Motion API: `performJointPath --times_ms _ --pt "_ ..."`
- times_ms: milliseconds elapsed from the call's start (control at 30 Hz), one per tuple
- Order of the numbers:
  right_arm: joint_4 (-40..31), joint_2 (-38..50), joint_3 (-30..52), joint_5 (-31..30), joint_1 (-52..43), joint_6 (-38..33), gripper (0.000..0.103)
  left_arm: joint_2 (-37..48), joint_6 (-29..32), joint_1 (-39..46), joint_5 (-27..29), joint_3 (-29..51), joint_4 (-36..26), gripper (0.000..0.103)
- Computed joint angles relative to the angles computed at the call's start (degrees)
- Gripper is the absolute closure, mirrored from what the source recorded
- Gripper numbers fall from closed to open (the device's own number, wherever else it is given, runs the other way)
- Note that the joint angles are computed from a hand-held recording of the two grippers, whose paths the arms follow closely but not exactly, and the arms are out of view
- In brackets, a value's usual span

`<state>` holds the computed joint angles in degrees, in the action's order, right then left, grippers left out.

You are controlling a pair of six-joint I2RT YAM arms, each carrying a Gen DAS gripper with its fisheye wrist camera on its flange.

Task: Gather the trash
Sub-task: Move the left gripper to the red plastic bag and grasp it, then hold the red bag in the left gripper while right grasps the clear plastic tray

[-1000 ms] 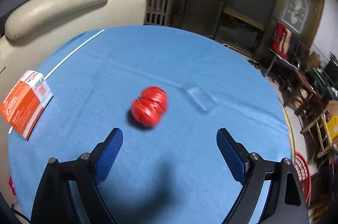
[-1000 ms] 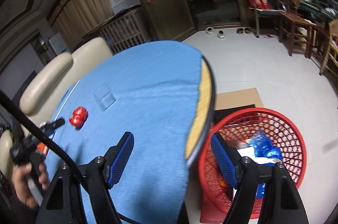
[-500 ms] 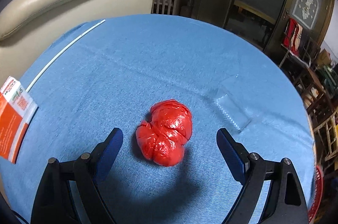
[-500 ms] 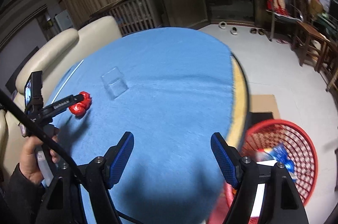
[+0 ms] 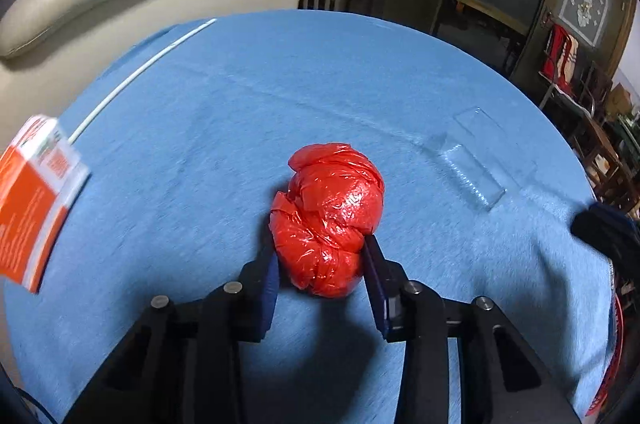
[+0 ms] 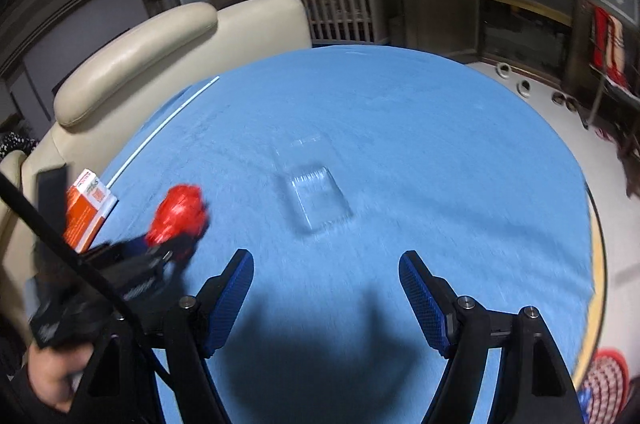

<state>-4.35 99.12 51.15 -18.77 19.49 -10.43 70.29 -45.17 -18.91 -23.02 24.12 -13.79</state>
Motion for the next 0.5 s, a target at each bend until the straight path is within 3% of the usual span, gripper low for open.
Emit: performJointPath --times_ms 267,433,500 --pt "-0.95 13.06 13.88 2.69 4.80 -0.57 0.025 -11.66 -5.83 -2.39 -1.57 -4.10 -9.27 0.062" --pt "-4.78 20.56 22.09 5.91 6.94 -2.05 0.025 -10.89 -8.49 -3.87 -1.84 -3.72 -10.22 0.062" --pt "-7.39 23.15 25.01 5.54 6.69 -1.42 0.032 -10.93 -8.70 -4.22 -1.97 -3.55 -10.63 0.062"
